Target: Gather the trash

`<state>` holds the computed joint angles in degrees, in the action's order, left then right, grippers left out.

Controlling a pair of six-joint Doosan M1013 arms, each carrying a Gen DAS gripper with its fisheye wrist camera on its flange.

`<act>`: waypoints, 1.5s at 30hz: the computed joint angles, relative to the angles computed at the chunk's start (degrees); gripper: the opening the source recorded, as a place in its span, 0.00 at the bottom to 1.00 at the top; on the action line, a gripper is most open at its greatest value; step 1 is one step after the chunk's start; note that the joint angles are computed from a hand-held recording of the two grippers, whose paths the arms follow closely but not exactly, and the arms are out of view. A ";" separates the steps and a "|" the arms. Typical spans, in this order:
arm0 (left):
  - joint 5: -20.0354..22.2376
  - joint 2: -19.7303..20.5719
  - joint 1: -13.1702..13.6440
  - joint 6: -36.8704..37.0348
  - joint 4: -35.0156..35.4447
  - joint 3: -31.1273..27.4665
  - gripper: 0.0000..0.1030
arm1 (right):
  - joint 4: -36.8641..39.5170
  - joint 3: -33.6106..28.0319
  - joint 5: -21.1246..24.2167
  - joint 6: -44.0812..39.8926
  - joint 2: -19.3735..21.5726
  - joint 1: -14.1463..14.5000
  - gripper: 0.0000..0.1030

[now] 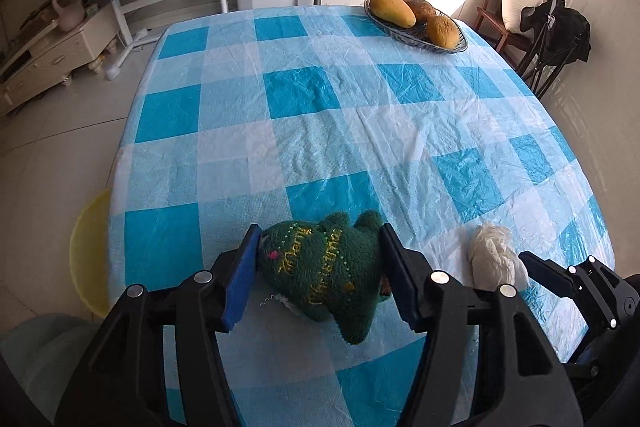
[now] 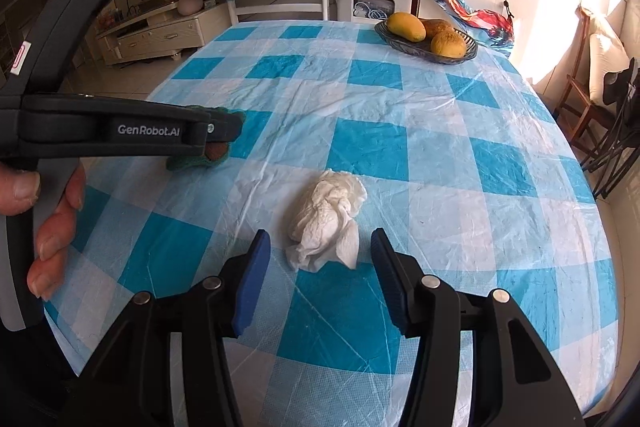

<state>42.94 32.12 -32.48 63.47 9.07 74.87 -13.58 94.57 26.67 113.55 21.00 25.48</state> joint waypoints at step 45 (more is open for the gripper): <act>-9.23 -3.82 -0.01 -15.79 5.52 8.26 0.83 | -6.86 1.16 -3.27 13.01 -0.48 -0.40 0.17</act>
<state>33.71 28.30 -32.50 47.68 14.60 83.13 -20.44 95.73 23.40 126.55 20.53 25.08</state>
